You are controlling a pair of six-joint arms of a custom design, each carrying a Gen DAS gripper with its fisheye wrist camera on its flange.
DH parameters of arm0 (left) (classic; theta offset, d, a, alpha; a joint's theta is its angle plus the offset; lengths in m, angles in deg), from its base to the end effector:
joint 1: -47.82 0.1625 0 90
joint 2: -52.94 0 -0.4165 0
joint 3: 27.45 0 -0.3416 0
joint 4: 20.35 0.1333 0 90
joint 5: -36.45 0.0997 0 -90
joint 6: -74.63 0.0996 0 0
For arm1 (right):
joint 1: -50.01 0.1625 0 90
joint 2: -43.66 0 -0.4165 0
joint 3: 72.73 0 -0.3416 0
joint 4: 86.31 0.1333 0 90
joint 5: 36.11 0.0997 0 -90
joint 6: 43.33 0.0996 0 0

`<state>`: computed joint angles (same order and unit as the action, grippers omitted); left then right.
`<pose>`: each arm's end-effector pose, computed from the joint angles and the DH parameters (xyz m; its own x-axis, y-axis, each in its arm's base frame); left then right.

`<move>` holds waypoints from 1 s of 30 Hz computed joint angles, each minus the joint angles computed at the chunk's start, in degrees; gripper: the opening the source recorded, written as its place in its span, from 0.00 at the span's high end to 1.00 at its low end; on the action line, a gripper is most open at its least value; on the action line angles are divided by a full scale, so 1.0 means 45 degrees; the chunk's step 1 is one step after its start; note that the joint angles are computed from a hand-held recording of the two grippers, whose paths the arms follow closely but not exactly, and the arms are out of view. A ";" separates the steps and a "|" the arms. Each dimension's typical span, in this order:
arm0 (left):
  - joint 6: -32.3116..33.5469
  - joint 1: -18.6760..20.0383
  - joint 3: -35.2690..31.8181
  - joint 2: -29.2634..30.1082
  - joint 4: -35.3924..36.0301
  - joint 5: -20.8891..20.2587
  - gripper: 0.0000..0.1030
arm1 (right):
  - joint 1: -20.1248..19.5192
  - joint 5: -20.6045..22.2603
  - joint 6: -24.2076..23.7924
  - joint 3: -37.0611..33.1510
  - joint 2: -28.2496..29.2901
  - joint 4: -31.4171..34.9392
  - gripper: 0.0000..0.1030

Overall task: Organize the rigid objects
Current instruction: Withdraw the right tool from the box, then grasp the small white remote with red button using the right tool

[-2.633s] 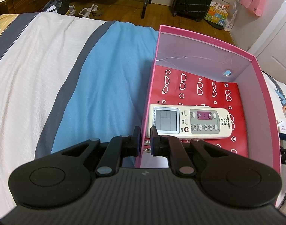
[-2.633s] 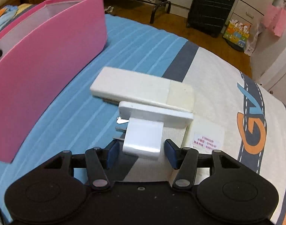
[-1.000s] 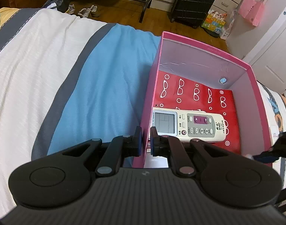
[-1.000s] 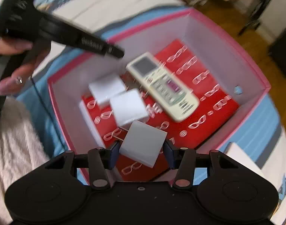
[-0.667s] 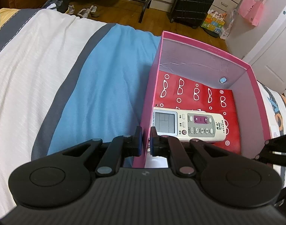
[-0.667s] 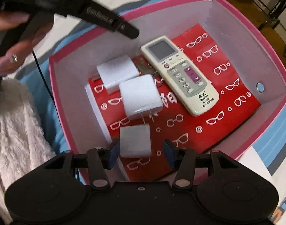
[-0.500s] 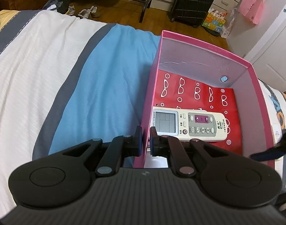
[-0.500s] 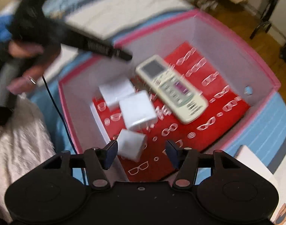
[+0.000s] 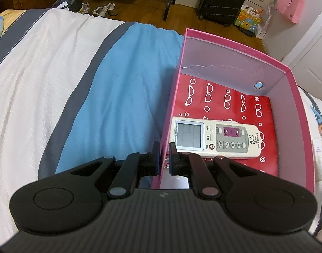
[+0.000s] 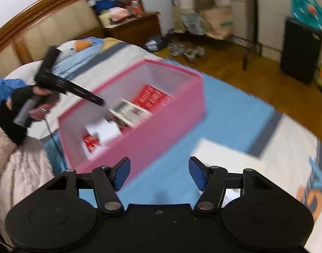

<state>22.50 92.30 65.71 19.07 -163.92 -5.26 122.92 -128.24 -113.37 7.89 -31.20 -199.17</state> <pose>-0.2918 -0.5776 0.0250 -0.8140 -0.2269 -0.5347 0.1097 0.8439 -0.5252 -0.0446 -0.5860 0.4644 -0.5890 -0.7549 0.2885 -0.7989 0.5977 -0.0670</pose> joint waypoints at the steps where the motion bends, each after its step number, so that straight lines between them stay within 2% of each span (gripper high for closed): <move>1: -0.0035 0.0005 -0.0062 0.0022 0.0101 0.0001 0.93 | -0.0186 -0.0100 0.0192 -0.0015 0.0091 -0.0184 0.36; 4: -0.0215 0.0034 -0.0170 0.0035 0.0370 -0.0048 0.93 | -0.0467 -0.1099 0.0875 0.0386 0.0326 -0.1445 0.36; 8: -0.0243 0.0045 -0.0301 0.0106 0.0587 0.0003 0.93 | -0.0367 -0.2488 -0.0173 0.1456 0.0580 -0.4148 0.36; 11: -0.0213 0.0078 -0.0353 0.0139 0.0639 -0.0049 0.93 | -0.0285 -0.2738 -0.0999 0.1779 0.0786 -0.4929 0.36; 14: -0.0172 0.0093 -0.0389 0.0178 0.0698 -0.0059 0.93 | -0.0144 -0.3532 -0.1462 0.2254 0.0984 -0.6003 0.36; 18: -0.0377 0.0082 -0.0279 0.0099 0.0584 -0.0120 0.93 | -0.0100 -0.3983 -0.2961 0.3000 0.1075 -0.7834 0.35; 19: -0.0378 0.0068 -0.0254 0.0080 0.0539 -0.0092 0.93 | -0.0089 -0.4245 -0.2962 0.2819 0.1234 -0.7979 0.35; 22: -0.0224 0.0060 -0.0217 0.0102 0.0382 -0.0063 0.93 | -0.0046 -0.4282 -0.1906 0.1986 0.1458 -0.6726 0.34; 27: -0.0235 0.0063 -0.0171 0.0066 0.0346 -0.0097 0.93 | -0.0084 -0.3957 -0.2836 0.1991 0.1720 -0.7284 0.20; 30: -0.0170 0.0052 -0.0143 0.0056 0.0341 -0.0060 0.93 | -0.0216 -0.3537 -0.2395 0.1416 0.1969 -0.6580 0.19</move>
